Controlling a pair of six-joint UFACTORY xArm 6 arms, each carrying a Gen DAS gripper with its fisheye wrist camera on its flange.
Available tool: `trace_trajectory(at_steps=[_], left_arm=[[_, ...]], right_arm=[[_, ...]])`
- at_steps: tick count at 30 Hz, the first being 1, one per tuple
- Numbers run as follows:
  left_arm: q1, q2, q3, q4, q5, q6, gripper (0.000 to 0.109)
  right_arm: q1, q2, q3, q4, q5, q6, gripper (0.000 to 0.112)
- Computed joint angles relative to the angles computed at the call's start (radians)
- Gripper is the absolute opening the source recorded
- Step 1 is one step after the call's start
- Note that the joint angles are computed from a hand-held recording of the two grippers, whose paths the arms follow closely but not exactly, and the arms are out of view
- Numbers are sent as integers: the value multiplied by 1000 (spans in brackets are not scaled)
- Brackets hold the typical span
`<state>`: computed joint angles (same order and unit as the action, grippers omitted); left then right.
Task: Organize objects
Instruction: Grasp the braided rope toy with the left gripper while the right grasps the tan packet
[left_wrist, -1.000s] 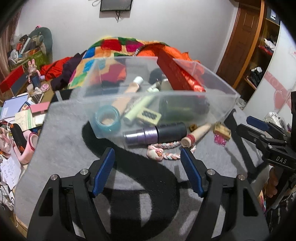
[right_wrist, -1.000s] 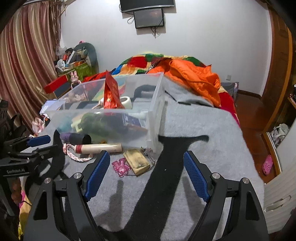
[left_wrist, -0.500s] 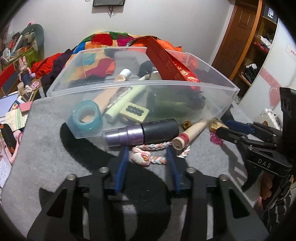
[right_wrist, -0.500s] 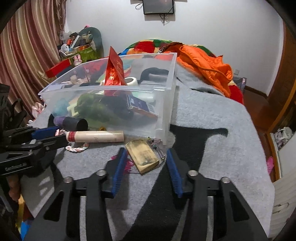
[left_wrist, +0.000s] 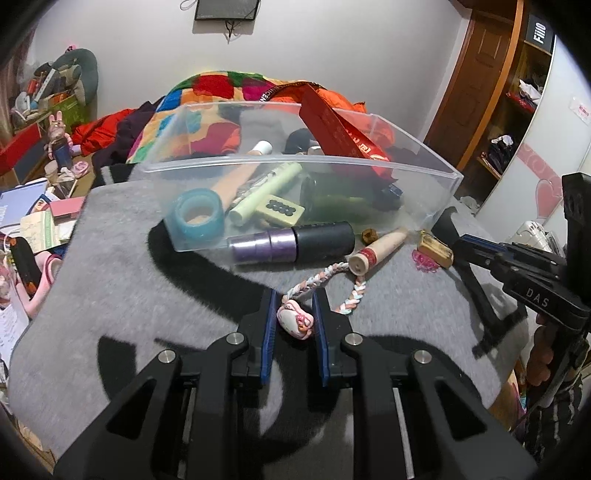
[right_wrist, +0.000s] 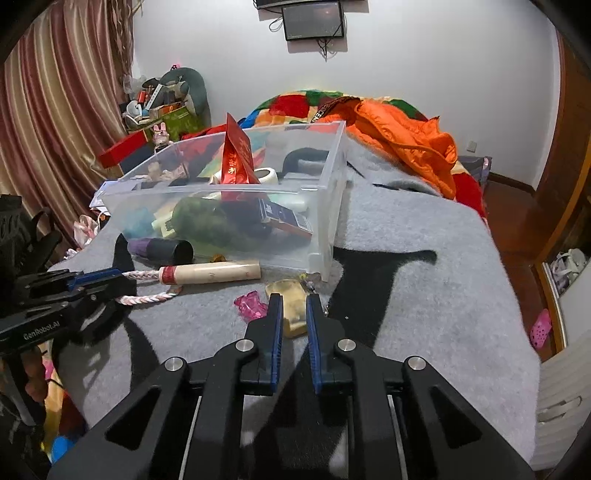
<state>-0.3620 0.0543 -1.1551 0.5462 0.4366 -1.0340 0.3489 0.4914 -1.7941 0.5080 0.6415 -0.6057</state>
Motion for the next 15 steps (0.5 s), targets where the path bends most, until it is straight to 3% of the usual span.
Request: trace_trajectory(at_steps=[7,15], left_arm=[[-7,-82,66,58,24,-59,19],[-1,-104,116,-11,5,-32,19]], right_arm=[[-12,-37,49,16,-2,-29,11],[5,58,-90,-35,69,-7,12]])
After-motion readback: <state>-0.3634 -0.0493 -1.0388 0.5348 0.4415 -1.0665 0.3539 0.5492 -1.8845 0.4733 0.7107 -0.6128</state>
